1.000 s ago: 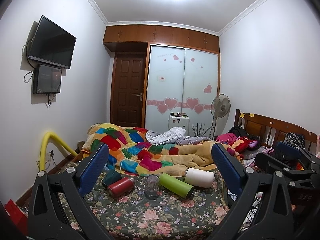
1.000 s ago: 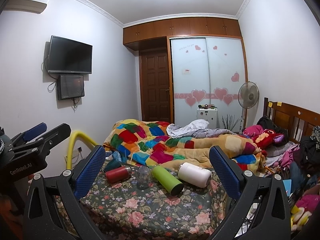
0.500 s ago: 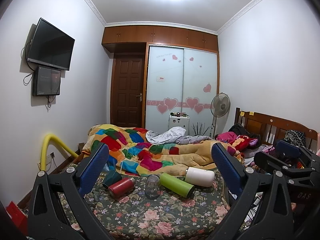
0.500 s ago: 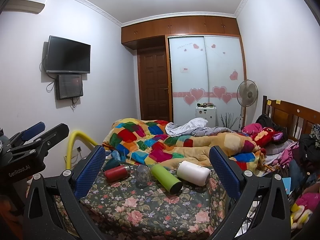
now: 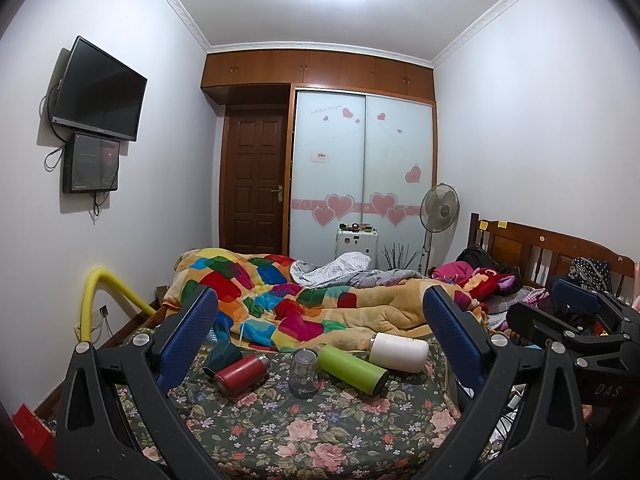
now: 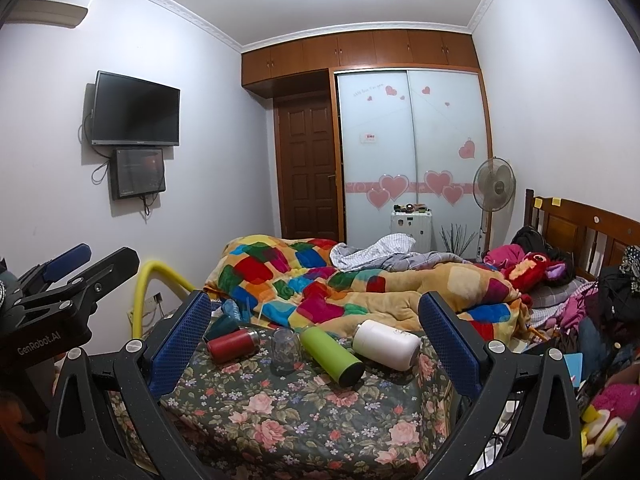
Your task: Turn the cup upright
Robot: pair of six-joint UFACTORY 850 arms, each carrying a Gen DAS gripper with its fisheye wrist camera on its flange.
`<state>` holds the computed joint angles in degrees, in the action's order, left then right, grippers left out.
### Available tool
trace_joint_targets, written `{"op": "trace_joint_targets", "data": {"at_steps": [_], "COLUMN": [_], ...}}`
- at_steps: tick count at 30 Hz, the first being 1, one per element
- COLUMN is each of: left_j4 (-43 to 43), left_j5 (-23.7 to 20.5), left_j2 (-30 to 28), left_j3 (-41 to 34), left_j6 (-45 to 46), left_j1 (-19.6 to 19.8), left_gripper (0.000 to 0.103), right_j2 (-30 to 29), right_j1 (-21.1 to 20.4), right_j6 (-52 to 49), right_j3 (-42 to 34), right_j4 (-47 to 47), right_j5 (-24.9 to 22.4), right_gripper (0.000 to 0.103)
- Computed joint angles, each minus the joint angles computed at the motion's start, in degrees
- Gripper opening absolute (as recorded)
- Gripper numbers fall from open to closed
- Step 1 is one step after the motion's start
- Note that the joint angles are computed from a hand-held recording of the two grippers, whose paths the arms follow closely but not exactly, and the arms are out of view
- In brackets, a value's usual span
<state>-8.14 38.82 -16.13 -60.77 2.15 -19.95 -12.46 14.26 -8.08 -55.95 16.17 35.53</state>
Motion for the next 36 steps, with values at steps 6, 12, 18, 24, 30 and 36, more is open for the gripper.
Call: {"op": "trace_joint_targets", "data": {"at_steps": [6,12,18,24,30,36], "left_j4": [-0.2,0.7,1.7,-3.8,-13.4,-2.9], "left_j5": [-0.1,-1.2,-4.0,-10.2,-24.2,-43.8], "left_j2": [-0.5,-2.3,-5.5,-12.0,-24.3,-41.5], "left_j3": [-0.3,-1.8,-5.1,-12.1,-26.7,-50.7], "left_j6": [0.2,-0.8,-2.1,1.7,10.9,4.1], "left_j1": [0.0,0.7,1.8,3.3,6.2,9.9], "left_gripper": [0.103,0.103,0.103,0.103,0.103,0.103], "right_j2": [-0.5,-1.6,-3.4,-6.7,-11.5,-17.2], "right_j1": [-0.1,-0.4,-0.7,-1.4,-2.7,-4.3], "right_j6": [0.0,0.0,-0.6,-2.0,-4.3,-6.0], "right_j3": [-0.8,-2.2,-4.1,-7.5,-12.6,-19.1], "right_j4": [0.1,0.3,1.0,2.9,5.6,8.3], "right_j5": [-1.0,-2.5,-4.8,-8.3,-13.3,-19.4], "right_gripper": [0.103,0.103,0.103,0.103,0.103,0.103]}}
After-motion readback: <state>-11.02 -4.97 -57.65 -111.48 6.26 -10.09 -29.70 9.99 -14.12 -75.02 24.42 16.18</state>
